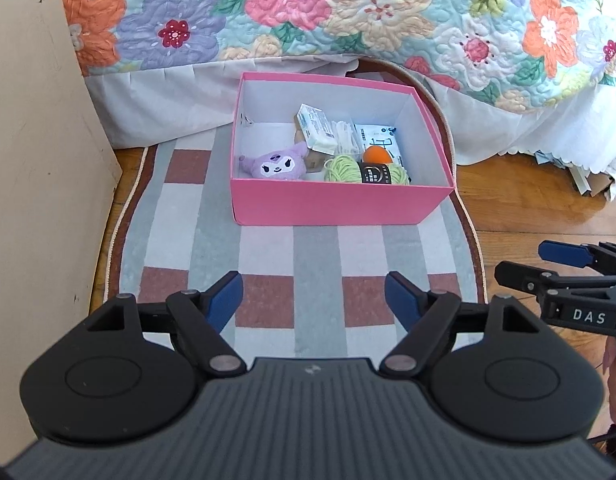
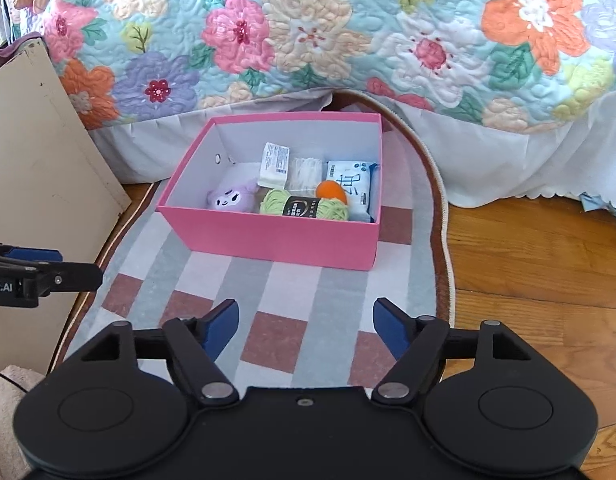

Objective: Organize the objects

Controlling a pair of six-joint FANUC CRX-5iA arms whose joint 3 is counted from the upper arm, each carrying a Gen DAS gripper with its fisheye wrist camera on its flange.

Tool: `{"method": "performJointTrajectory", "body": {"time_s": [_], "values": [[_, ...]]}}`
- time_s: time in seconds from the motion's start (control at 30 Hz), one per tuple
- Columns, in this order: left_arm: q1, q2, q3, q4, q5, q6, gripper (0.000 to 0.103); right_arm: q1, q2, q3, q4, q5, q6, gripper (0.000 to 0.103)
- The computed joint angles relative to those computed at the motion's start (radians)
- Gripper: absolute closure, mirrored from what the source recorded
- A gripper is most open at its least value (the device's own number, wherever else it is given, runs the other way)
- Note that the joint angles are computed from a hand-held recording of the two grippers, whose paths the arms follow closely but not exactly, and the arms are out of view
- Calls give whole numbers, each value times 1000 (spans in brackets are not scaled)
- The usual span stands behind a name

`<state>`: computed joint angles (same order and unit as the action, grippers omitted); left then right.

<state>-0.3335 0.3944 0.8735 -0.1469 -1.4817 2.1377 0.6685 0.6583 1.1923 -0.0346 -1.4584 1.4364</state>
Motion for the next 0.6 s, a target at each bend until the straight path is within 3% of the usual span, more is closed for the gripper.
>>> {"method": "performJointTrajectory", "body": {"time_s": [0.07,0.33,0.6], "values": [[-2,-1,3,-3,-4,2,22,8,-18,-32,19,23,4,14],[-18,-28,-9,-49,4,78,0,29,-53,-80,53,53,-9,14],[-47,26,107,-120,-128,66,0,44,-70,-97,70,45,-15,14]]}}
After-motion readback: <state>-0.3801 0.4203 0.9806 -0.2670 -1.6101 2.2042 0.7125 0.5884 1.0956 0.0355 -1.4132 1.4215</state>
